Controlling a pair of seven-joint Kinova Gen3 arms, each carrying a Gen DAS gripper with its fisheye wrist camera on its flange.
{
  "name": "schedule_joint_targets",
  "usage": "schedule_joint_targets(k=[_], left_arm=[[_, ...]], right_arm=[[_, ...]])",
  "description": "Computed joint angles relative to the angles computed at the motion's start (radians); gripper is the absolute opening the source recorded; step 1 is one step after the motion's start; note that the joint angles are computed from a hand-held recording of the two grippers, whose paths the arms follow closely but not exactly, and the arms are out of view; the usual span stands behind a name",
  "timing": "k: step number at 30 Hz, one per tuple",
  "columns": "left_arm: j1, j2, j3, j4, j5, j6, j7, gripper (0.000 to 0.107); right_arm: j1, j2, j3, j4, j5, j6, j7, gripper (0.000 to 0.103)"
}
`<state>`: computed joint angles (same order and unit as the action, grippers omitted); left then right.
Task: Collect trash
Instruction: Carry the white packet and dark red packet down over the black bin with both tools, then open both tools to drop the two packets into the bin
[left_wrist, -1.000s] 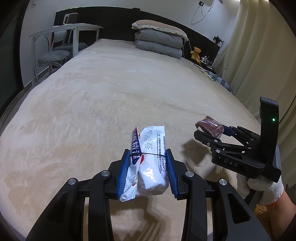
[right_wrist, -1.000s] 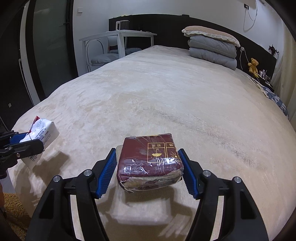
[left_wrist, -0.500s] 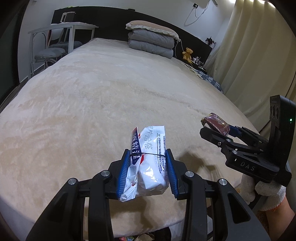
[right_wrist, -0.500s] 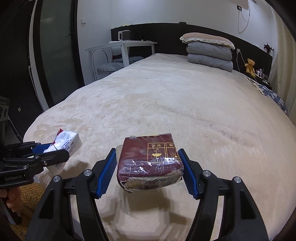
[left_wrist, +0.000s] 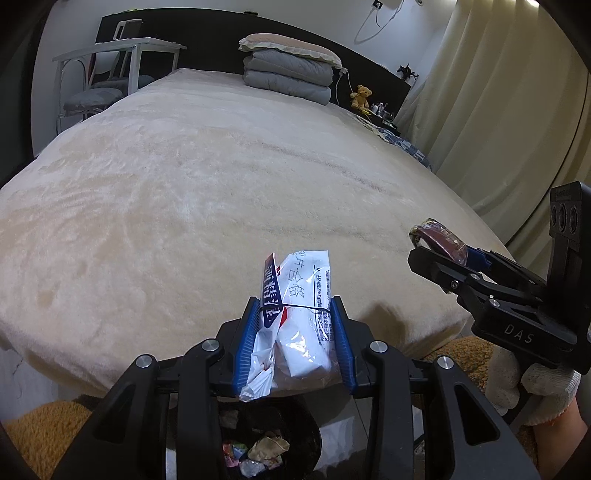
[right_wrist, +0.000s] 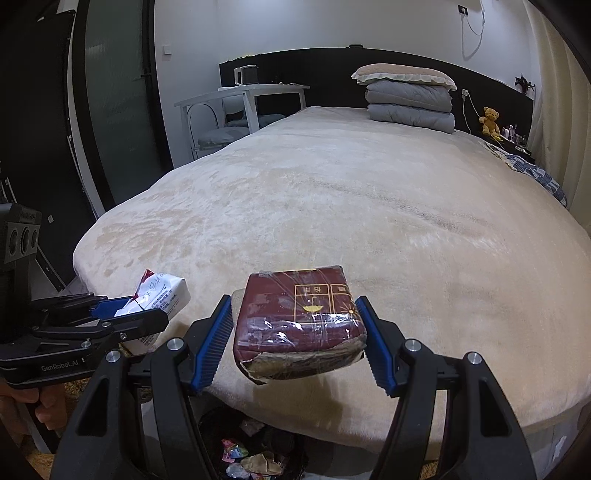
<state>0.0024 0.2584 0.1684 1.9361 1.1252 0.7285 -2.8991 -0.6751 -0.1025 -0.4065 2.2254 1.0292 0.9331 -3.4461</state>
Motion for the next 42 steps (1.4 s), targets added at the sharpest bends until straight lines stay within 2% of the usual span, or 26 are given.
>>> schedule_joint_targets(k=[11,15,20,24,32,38,42], left_arm=[[0.002,-0.06,-0.03,0.116,0.04,0.021,-0.089,0.036],[0.01,-0.07,-0.042,0.14,0.023,0.019,-0.086,0.036],[0.022,-0.068,-0.045,0.151,-0.034,0.009,-0.043,0.036],[0.027,-0.057,-0.041,0.154,-0.08,0.007,-0.006,0.036],[0.042,-0.034,-0.026,0.157,-0.18,-0.02,0.089,0.036],[0.058,-0.001,-0.012,0.139,-0.284,-0.034,0.197,0.036],[0.075,0.031,-0.008,0.11,-0.377,-0.033,0.309,0.036]], right_arm=[[-0.1,-0.001,-0.087,0.027,-0.058,0.097,-0.132,0.066],[-0.14,0.014,-0.098,0.031,-0.079,0.115,-0.179,0.066],[-0.174,0.023,-0.094,0.049,-0.112,0.088,-0.24,0.066],[-0.174,0.011,-0.078,0.077,-0.128,0.013,-0.284,0.066],[-0.116,-0.006,-0.058,0.125,-0.148,-0.17,-0.317,0.066],[-0.074,0.0,-0.046,0.151,-0.173,-0.275,-0.315,0.066],[-0.037,0.006,-0.023,0.176,-0.193,-0.377,-0.3,0.066]])
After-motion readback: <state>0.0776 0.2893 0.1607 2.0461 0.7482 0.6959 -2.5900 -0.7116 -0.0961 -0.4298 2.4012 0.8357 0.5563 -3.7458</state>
